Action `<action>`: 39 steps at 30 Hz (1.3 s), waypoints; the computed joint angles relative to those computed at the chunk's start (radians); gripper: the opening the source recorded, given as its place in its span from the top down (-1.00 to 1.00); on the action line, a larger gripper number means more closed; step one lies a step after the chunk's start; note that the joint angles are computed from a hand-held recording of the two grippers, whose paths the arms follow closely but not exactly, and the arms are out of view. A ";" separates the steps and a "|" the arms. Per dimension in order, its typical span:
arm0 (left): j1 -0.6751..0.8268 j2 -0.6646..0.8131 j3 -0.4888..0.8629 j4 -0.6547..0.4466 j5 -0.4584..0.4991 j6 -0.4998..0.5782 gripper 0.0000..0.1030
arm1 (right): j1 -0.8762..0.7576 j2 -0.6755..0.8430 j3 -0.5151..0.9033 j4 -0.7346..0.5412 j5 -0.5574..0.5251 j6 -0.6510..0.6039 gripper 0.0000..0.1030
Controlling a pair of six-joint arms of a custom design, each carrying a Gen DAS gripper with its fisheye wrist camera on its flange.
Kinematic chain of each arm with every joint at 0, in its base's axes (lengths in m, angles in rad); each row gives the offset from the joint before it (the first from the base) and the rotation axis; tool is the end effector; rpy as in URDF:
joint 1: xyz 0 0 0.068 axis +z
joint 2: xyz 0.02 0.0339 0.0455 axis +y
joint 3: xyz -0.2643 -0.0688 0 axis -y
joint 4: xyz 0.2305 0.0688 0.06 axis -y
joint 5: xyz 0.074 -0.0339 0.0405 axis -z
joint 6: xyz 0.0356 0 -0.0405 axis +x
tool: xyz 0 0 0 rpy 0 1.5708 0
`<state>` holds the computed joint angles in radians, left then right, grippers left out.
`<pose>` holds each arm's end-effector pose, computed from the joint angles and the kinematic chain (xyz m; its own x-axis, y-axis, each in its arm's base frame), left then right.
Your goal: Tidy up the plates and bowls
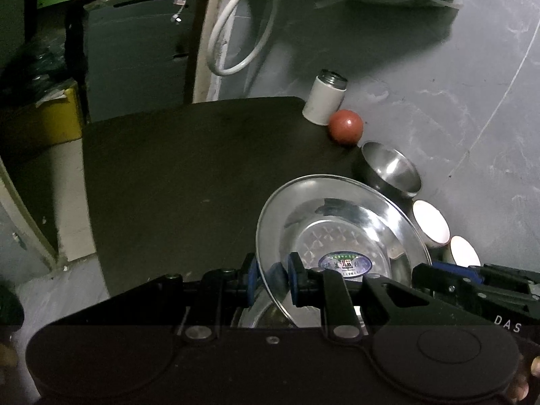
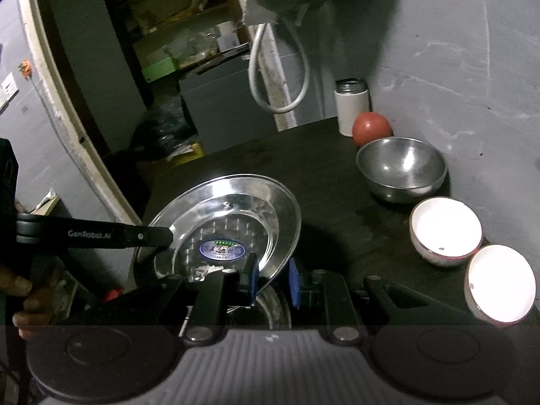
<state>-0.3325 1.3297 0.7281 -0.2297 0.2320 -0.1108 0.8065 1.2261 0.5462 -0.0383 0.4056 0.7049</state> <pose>0.2375 -0.0907 0.2089 -0.7454 0.1436 -0.6510 0.3841 0.8907 -0.2433 0.1679 0.1549 0.1938 -0.6434 0.1892 -0.7418 -0.0536 0.9555 0.2901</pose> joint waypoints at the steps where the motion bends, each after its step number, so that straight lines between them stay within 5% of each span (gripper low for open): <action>1: 0.002 -0.019 -0.011 -0.009 -0.003 0.000 0.60 | 0.003 -0.001 -0.001 0.000 -0.003 -0.003 0.58; 16: 0.004 -0.152 -0.134 -0.076 -0.035 0.003 0.57 | 0.115 -0.009 -0.037 -0.022 -0.003 0.034 0.58; 39: -0.038 -0.131 -0.160 -0.087 -0.101 0.040 0.54 | 0.144 0.068 -0.035 -0.027 -0.036 0.083 0.58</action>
